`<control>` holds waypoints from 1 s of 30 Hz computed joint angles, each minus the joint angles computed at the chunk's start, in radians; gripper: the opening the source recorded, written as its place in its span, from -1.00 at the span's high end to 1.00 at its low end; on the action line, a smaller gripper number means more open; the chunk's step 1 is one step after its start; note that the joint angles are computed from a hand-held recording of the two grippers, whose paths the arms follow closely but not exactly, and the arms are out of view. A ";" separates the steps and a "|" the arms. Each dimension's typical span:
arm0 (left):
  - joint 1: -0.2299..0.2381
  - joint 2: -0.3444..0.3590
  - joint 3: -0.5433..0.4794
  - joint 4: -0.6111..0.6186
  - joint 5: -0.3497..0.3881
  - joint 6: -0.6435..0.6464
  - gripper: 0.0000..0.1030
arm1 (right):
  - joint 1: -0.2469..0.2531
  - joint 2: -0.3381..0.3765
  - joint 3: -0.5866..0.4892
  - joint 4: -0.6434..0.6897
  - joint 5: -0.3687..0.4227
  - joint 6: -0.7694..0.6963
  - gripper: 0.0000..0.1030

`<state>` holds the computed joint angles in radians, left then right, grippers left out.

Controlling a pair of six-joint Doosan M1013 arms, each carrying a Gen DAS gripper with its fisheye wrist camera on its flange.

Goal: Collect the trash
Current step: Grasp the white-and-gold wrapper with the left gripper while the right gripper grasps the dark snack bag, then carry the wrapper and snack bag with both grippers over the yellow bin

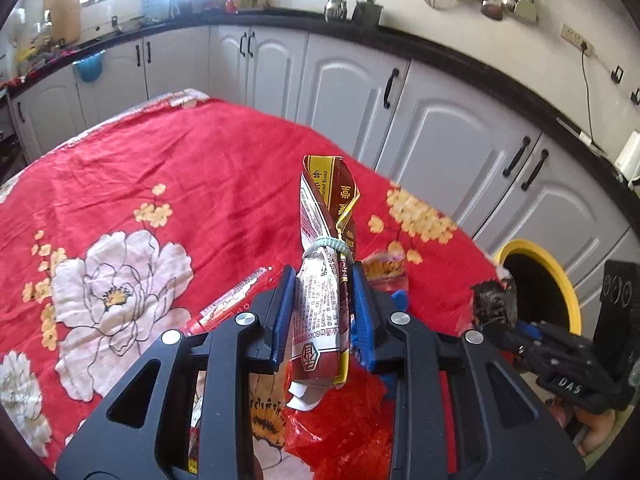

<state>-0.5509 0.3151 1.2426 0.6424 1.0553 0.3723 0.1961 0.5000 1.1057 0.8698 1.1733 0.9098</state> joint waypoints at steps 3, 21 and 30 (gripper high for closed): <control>-0.010 -0.009 0.001 0.024 -0.009 -0.030 0.59 | -0.005 -0.007 0.007 0.009 0.000 -0.010 0.48; -0.076 -0.002 -0.016 0.082 -0.061 -0.085 0.59 | -0.044 -0.055 0.044 0.058 -0.048 -0.068 0.48; -0.097 0.015 -0.035 0.074 -0.076 -0.069 0.59 | -0.068 -0.069 0.053 0.069 -0.064 -0.072 0.49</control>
<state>-0.6478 0.3303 1.2076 0.7167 0.9796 0.3037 0.1284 0.4315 1.1583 0.9386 1.1092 0.8379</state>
